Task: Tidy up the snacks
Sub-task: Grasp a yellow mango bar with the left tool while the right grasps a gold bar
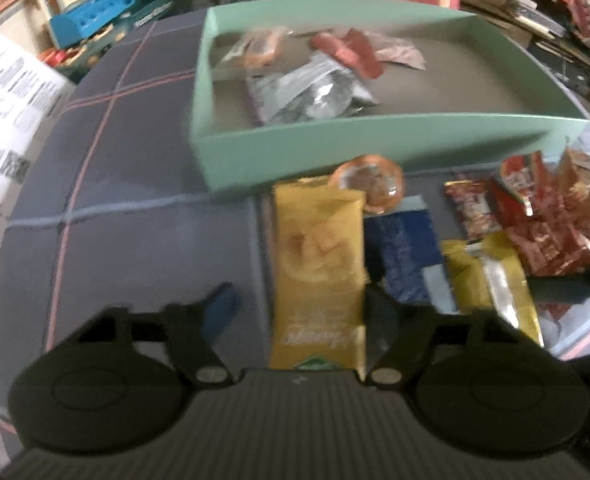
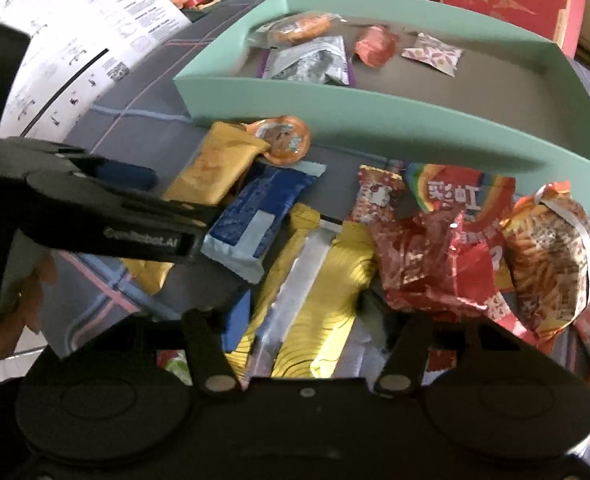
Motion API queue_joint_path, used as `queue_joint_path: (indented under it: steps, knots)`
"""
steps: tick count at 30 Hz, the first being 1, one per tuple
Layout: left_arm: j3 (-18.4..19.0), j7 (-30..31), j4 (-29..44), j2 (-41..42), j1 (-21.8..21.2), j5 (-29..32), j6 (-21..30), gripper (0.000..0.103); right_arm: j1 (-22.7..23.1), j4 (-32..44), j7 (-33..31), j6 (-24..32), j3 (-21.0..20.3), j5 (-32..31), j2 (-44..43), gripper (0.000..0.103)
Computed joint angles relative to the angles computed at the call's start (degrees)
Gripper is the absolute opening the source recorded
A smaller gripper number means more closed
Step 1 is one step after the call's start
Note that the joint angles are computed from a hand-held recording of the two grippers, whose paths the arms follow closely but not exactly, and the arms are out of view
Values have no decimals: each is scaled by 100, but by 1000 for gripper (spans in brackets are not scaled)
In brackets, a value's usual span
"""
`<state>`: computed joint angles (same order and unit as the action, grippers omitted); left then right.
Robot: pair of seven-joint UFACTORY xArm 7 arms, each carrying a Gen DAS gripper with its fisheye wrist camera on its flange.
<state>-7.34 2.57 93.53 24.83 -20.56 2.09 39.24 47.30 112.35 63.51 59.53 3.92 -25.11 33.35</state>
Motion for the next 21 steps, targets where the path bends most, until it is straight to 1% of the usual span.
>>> queue_joint_path:
  steps: [1,2,4,5,6,7,8,9,10,12,14,16,18,21]
  knots:
    - [-64,106,33,11,39,-86,29,44,-15,-51,4,-12,-5,1,-36,58]
    - [-43,82,69,22,1,-49,62,44,-27,-91,12,-36,-11,-10,-54,59]
    - [2,-10,103,45,-62,21,69,46,-18,-147,13,-81,-16,-63,-79,63]
    - [24,-78,141,68,-86,44,96,47,3,-82,-14,-66,-26,-120,-22,66]
    - [40,-140,185,93,-103,59,131,48,54,26,-71,1,-51,-211,59,66]
    - [33,-160,223,113,-101,48,157,44,102,203,-189,78,-79,-306,197,66]
    - [28,-172,221,106,-101,45,155,41,165,296,-328,161,-111,-410,261,61]
    - [93,-292,192,72,-174,173,137,35,182,332,-431,157,-121,-446,288,57]
    - [160,-406,117,10,-242,332,69,35,142,129,-336,-10,-117,-392,152,55]
    - [114,-438,-1,-101,-178,287,-6,35,74,-306,-51,-291,-119,-348,-144,50]
    - [70,-454,-12,-158,-92,163,84,35,18,-602,124,-442,-85,-366,-363,48]
    - [85,-528,-82,-260,-71,177,103,35,-10,-821,260,-556,-42,-449,-544,47]
    - [40,-507,-186,-390,-5,88,54,35,-43,-960,338,-633,7,-535,-669,43]
    - [14,-501,-331,-557,9,91,-75,35,-112,-1184,514,-743,71,-586,-831,43]
